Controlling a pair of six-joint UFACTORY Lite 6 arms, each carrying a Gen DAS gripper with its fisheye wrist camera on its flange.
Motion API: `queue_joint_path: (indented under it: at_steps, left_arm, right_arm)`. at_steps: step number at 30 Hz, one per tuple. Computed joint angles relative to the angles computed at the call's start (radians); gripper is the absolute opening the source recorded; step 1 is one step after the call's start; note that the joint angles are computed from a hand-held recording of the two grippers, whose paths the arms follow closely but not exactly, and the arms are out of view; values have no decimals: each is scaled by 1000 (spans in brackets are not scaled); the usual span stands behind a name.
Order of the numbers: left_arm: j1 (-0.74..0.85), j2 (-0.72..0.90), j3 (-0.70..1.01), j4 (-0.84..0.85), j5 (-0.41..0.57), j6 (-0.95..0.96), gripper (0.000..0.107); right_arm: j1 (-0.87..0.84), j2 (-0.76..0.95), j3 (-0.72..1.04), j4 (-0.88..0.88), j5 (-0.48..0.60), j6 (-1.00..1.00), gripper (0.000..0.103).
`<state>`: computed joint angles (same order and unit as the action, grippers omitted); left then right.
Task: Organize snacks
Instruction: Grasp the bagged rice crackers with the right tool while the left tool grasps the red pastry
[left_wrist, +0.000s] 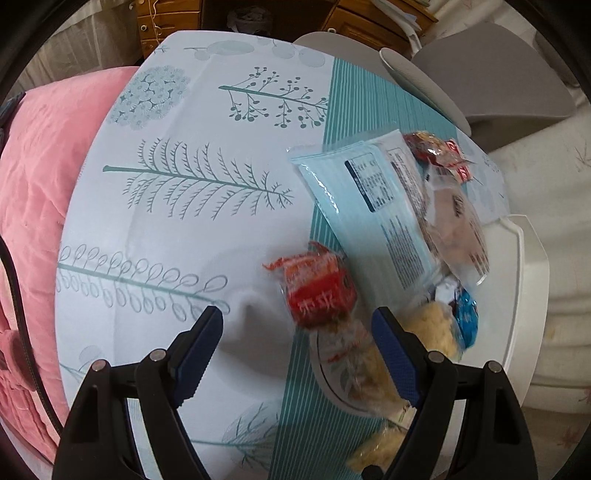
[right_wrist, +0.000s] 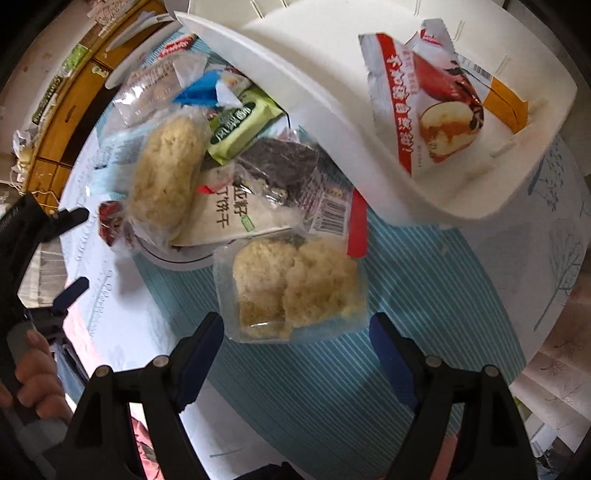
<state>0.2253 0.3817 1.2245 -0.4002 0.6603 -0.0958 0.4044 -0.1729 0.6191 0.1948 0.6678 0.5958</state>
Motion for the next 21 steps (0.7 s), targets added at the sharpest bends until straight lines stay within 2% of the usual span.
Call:
queue_joint_path:
  at_steps: [5, 14, 18, 21]
  left_arm:
    - [8, 82, 58, -17, 4, -5, 73]
    - [-6, 187, 139, -49, 8, 1, 65]
    - [-24, 216, 175, -23, 2, -24, 58]
    - [-48, 254, 232, 22, 13, -74, 52]
  right_arm:
    - [40, 76, 26, -45, -22, 52, 82]
    - [96, 208, 108, -105, -33, 125, 83]
    - [121, 275, 156, -140, -25, 157, 83]
    - [141, 299, 171, -152, -25, 179, 79]
